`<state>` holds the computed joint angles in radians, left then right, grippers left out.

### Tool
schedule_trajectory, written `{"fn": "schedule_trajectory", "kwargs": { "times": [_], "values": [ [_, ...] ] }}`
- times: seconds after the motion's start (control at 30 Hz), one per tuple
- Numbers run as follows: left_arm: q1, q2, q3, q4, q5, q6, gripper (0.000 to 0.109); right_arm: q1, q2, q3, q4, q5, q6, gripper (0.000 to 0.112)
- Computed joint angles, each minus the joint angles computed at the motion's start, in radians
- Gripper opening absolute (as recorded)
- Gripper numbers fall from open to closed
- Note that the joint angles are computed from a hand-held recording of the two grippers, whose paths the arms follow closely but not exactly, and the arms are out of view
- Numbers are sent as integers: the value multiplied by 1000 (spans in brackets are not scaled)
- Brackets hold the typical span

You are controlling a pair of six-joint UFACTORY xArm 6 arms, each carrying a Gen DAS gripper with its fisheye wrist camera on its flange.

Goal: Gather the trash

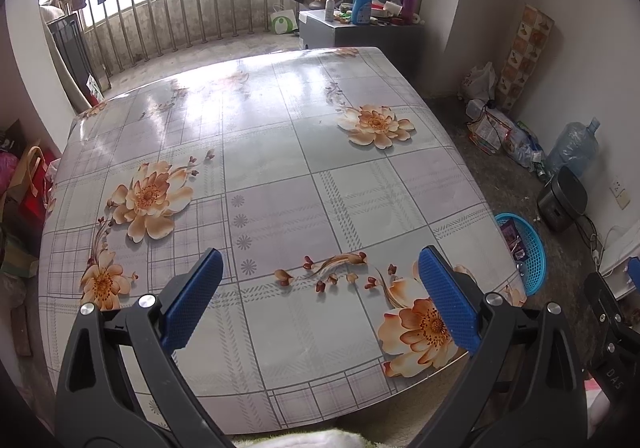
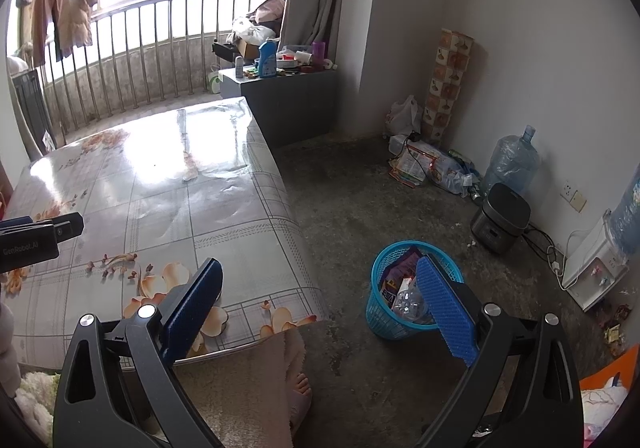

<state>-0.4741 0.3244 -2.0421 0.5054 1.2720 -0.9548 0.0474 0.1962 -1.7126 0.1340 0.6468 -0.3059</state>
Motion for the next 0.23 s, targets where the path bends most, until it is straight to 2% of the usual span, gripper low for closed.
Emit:
{"fn": "schedule_trajectory", "kwargs": {
  "times": [0.23],
  "values": [
    [-4,-7,4,0,11,-16,94,-3,-9,15,-2,-9,10,95]
  ]
}}
